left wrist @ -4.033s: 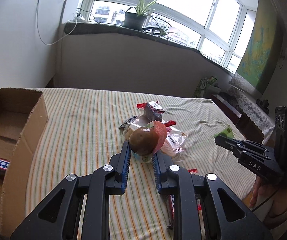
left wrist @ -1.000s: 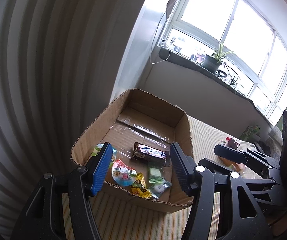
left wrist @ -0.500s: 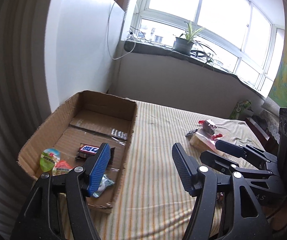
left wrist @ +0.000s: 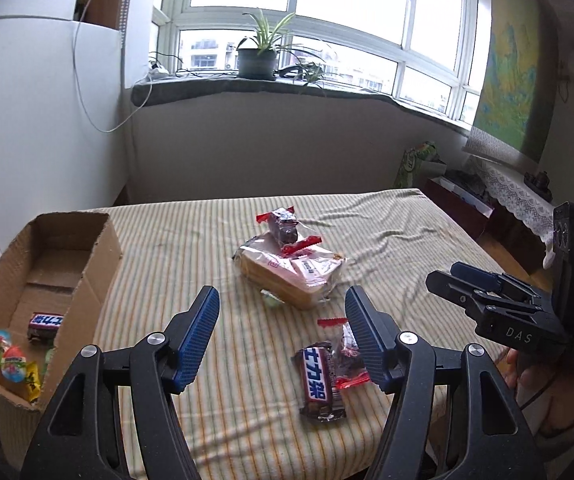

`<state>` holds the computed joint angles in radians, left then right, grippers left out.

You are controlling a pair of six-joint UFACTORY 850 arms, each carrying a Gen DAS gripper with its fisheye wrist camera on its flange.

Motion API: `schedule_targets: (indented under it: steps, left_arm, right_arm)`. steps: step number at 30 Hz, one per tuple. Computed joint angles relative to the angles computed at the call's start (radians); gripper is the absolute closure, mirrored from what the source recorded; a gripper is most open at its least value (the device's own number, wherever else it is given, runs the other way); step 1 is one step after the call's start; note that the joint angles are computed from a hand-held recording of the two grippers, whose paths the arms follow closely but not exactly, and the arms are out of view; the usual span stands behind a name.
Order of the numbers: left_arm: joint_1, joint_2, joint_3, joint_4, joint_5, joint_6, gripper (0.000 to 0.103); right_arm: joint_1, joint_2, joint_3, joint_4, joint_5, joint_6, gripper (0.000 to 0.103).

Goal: Organize snacks
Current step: 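Withdraw both tools from the box back toward the snack pile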

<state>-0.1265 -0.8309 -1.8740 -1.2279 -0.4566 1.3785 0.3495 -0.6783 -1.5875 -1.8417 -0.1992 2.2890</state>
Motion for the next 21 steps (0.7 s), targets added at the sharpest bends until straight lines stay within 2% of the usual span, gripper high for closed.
schedule_targets:
  steps: [7,14,17,21]
  left_arm:
    - [-0.011,0.032,0.043,-0.034,0.02,0.043,0.038]
    - [-0.011,0.012,0.051,-0.026,0.009,0.023,0.036]
    - [-0.009,0.001,0.075,-0.016,-0.004,0.005,0.036]
    - [-0.008,-0.001,0.138,-0.034,-0.019,0.034,0.036]
  right_arm:
    - [0.013,0.011,0.02,-0.14,0.002,0.133,0.032]
    - [0.031,-0.015,0.029,-0.021,0.007,0.024,0.032]
    - [0.046,-0.018,0.065,-0.077,0.0,0.094,0.032]
    - [0.069,-0.031,0.092,-0.064,-0.003,0.1,0.032]
